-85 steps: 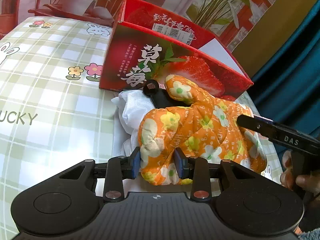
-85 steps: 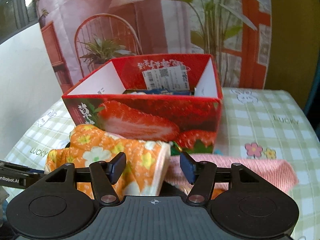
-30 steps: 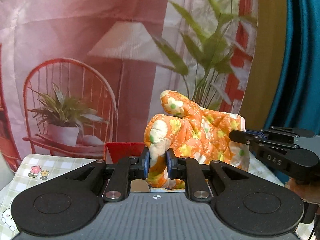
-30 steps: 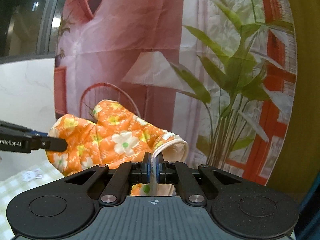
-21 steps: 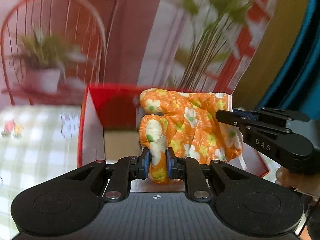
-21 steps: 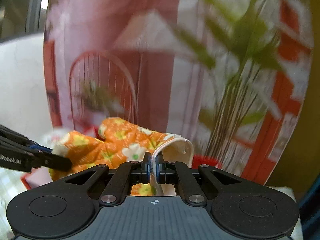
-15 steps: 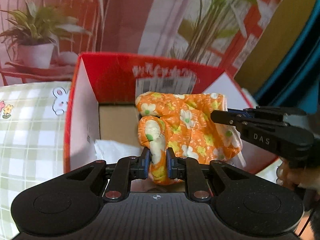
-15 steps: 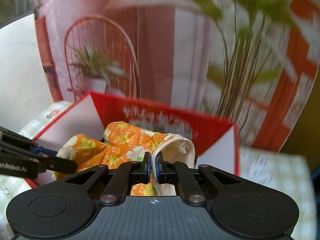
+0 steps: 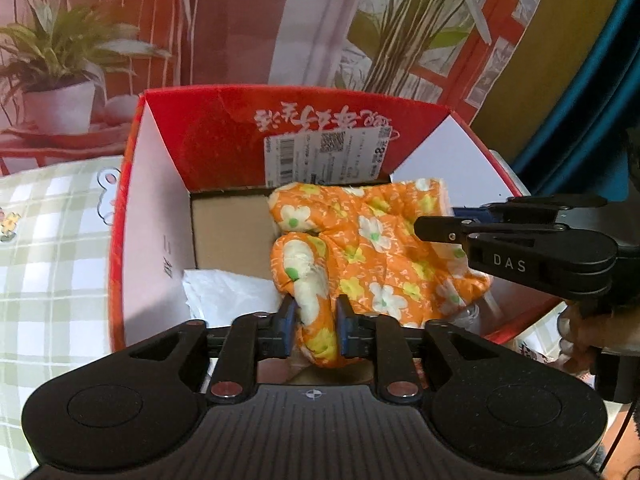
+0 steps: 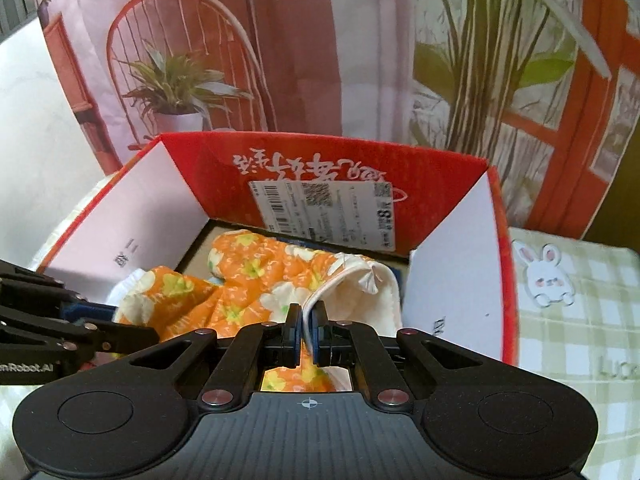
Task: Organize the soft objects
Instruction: 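Lower the mitt into the red box and open the left gripper, then move the left tool back down to the black eye mask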
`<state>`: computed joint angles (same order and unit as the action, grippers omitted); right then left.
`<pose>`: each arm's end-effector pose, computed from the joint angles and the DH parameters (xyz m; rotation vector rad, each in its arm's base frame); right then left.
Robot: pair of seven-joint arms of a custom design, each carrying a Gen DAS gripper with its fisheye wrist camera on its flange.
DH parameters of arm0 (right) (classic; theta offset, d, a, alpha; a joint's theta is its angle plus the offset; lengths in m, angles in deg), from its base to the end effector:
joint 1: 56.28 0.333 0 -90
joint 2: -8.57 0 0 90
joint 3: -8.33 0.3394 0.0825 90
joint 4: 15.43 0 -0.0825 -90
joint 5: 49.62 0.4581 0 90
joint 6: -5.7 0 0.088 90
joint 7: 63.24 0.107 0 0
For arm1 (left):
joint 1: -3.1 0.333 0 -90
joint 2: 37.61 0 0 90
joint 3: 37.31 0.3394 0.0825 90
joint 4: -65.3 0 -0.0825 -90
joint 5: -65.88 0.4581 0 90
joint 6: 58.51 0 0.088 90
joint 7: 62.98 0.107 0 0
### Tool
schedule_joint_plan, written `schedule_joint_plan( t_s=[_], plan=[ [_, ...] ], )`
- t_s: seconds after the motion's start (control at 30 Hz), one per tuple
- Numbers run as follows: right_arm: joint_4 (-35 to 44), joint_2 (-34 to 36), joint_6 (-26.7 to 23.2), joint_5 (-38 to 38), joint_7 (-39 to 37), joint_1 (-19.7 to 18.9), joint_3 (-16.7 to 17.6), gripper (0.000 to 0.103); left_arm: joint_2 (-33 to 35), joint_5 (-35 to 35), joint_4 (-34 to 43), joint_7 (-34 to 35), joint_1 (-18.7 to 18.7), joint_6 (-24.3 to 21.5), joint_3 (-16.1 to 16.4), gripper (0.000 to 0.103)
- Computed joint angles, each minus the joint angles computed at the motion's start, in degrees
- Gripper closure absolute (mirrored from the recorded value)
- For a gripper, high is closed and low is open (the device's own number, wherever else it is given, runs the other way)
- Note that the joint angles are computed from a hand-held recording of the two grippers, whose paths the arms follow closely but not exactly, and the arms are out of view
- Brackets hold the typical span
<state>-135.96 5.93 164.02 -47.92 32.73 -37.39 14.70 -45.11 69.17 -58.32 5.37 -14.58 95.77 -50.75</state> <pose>0.5850 0.2756 0.5099 -2.0112 1.4601 -0.4316 0.5284 -0.3265 0.5205 -1.7137 2.1326 -0.8585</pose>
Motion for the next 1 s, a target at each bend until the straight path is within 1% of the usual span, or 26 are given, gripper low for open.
schedule_joint_plan(
  t_s=[0.03, 0.07, 0.1, 0.13, 0.17, 0.2, 0.23, 0.3, 0.33, 0.4, 0.43, 0.47, 0.5, 0.57, 0.6, 0.67, 0.73, 0.83, 1.0],
  plan=[
    [-0.1, -0.2, 0.2, -2.6, 1.5, -0.2, 0.1, 0.084, -0.3, 1.2, -0.2, -0.8, 0.2, 0.2, -0.3, 0.063],
    [-0.3, -0.5, 0.6, -4.5, 2.8, -0.4, 0.2, 0.077, -0.7, 2.6, -0.4, -1.5, 0.4, 0.8, -0.5, 0.05],
    [-0.5, -0.9, 0.8, -6.5, 4.2, -0.7, 0.3, 0.072, -1.2, 4.1, -0.8, -2.3, 0.6, 1.4, -0.8, 0.042],
    [-0.9, -1.3, 1.2, -8.7, 5.8, -1.1, 0.5, 0.066, -1.6, 5.8, -1.0, -3.5, 0.9, 1.8, -1.1, 0.04],
    [-1.3, -1.8, 1.8, -10.1, 6.6, -1.3, 0.5, 0.061, -2.1, 8.0, -1.0, -4.9, 1.2, 1.8, -1.5, 0.035],
    [-1.9, -2.4, 2.7, -11.5, 7.7, -1.7, 0.7, 0.052, -2.4, 9.9, -1.1, -6.3, 1.5, 1.8, -1.9, 0.03],
    [-2.8, -3.2, 3.8, -12.3, 8.5, -2.0, 0.8, 0.048, -2.9, 12.1, -1.2, -8.0, 1.9, 1.8, -2.3, 0.028],
    [-4.1, -4.7, 5.2, -12.8, 9.2, -2.7, 1.1, 0.039, -3.7, 15.4, -1.6, -11.0, 2.3, 2.2, -2.9, 0.015],
    [-4.7, -5.5, 5.6, -12.9, 9.3, -3.0, 1.2, 0.036, -4.3, 16.8, -2.0, -12.5, 2.5, 2.4, -3.2, 0.012],
    [-6.4, -7.3, 7.3, -13.4, 9.3, -3.7, 1.8, 0.024, -5.6, 19.6, -2.7, -15.4, 2.9, 2.7, -3.8, 0.007],
    [-7.4, -8.3, 8.2, -14.0, 9.6, -4.4, 2.4, 0.014, -6.2, 20.6, -3.1, -16.4, 2.9, 2.6, -4.0, 0.006],
    [-8.5, -9.5, 9.5, -15.3, 10.7, -5.4, 3.3, 0.009, -6.9, 21.8, -3.5, -17.5, 3.0, 2.3, -4.3, 0.004],
    [-9.5, -10.5, 10.7, -16.4, 11.8, -6.6, 4.2, 0.001, -7.6, 22.9, -3.9, -18.6, 3.2, 1.9, -4.7, 0.003],
    [-11.6, -12.7, 12.7, -17.1, 12.9, -8.3, 5.7, 0.001, -9.3, 25.1, -4.9, -21.0, 3.5, 1.2, -5.4, 0.002],
    [-12.5, -13.8, 12.9, -16.4, 12.5, -8.4, 6.0, 0.001, -10.0, 25.9, -5.3, -22.1, 3.6, 0.8, -5.7, 0.0],
    [-14.1, -15.7, 13.1, -15.8, 13.3, -9.9, 7.5, 0.0, -11.7, 27.9, -6.4, -24.5, 3.9, 0.5, -6.4, 0.0],
    [-16.1, -17.8, 14.2, -14.2, 13.4, -10.3, 8.2, 0.0, -13.5, 30.5, -7.7, -27.3, 4.6, 1.0, -7.4, 0.0],
    [-19.2, -20.7, 16.0, -11.1, 13.4, -10.6, 9.1, 0.0, -16.8, 36.3, -9.8, -33.2, 6.6, 0.4, -10.4, 0.0],
    [-24.0, -25.2, 17.9, -5.6, 12.4, -10.2, 10.4, 0.0, -20.0, 39.8, -12.3, -36.4, 6.0, -0.3, -11.6, 0.0]
  ],
)
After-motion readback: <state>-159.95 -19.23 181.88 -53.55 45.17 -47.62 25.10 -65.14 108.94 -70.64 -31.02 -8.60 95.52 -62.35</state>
